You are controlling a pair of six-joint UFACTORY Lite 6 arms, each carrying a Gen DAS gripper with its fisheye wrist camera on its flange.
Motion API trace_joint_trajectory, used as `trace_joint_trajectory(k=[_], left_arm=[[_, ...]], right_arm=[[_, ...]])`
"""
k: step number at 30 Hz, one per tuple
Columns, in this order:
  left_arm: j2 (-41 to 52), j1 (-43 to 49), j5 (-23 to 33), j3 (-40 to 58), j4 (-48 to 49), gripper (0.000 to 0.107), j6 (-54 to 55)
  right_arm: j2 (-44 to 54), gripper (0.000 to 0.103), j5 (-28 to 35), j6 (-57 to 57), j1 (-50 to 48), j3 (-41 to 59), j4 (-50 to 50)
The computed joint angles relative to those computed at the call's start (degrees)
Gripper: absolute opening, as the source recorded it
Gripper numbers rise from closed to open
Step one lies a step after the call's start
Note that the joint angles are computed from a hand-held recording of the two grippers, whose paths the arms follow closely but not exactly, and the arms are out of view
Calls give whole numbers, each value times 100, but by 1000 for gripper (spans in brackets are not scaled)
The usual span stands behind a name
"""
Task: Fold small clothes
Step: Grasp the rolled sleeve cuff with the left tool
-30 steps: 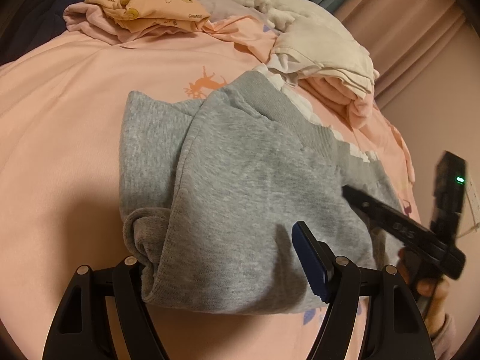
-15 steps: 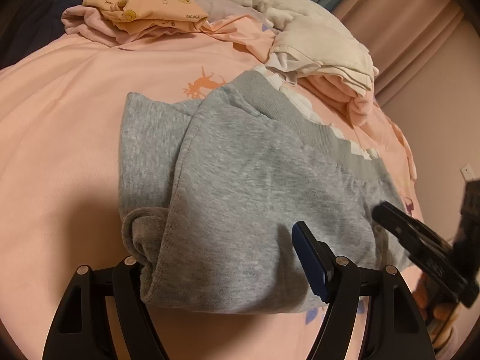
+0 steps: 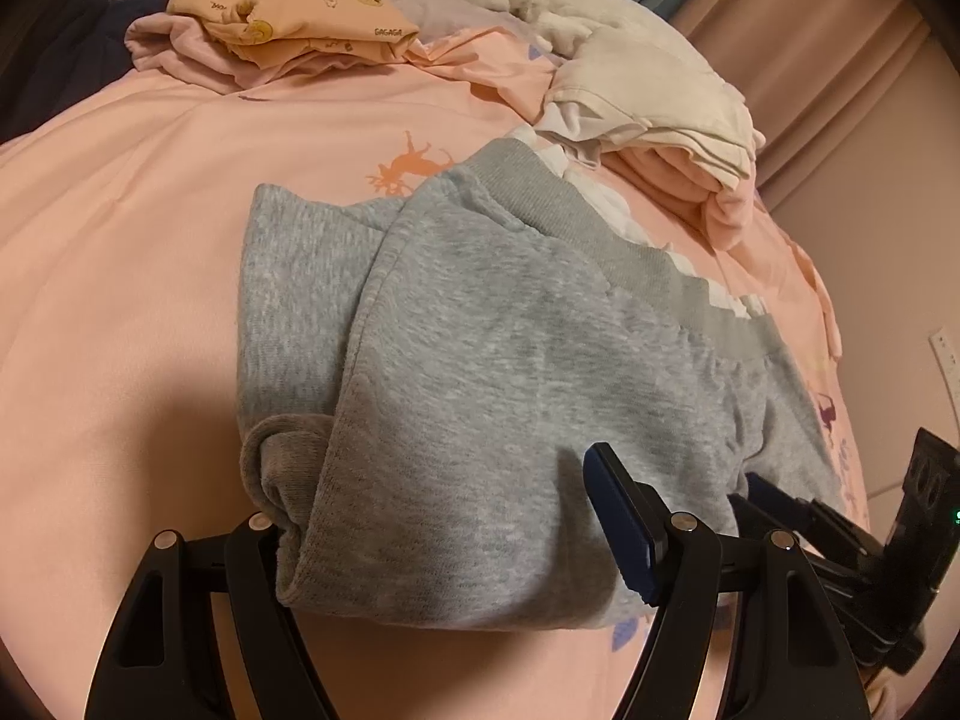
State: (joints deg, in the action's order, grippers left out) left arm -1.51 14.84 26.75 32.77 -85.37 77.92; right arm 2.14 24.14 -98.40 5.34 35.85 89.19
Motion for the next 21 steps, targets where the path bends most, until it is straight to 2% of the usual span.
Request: trace_joint_trajectory(k=[3, 6, 8, 9, 11, 14, 19, 21], left_arm=[[2, 39, 1, 35, 128, 74, -208], [-48, 101, -84, 43, 306, 59, -539], [-85, 240, -84, 43, 375, 28, -720], [-80, 319, 3, 58, 404, 24, -771], [-68, 549, 272, 92, 395, 19, -846], [-315, 516, 281, 57, 377, 15, -969], [-1006, 22, -161, 100, 710, 13, -1669], [-1217, -375, -482, 269, 1226, 13, -2318]], right_arm=[[-20, 44, 65, 10, -16, -5, -26], [-133, 44, 345, -2, -220, -89, -26], [-204, 43, 678, -5, -478, -175, -12], [-246, 43, 819, 5, -597, -220, -23], [-303, 43, 1105, -8, -884, -319, -43], [-334, 43, 1437, -56, -1284, -415, -120], [-319, 44, 2057, 11, -2020, -435, -375], [-279, 44, 2298, 53, -2313, -390, -489]])
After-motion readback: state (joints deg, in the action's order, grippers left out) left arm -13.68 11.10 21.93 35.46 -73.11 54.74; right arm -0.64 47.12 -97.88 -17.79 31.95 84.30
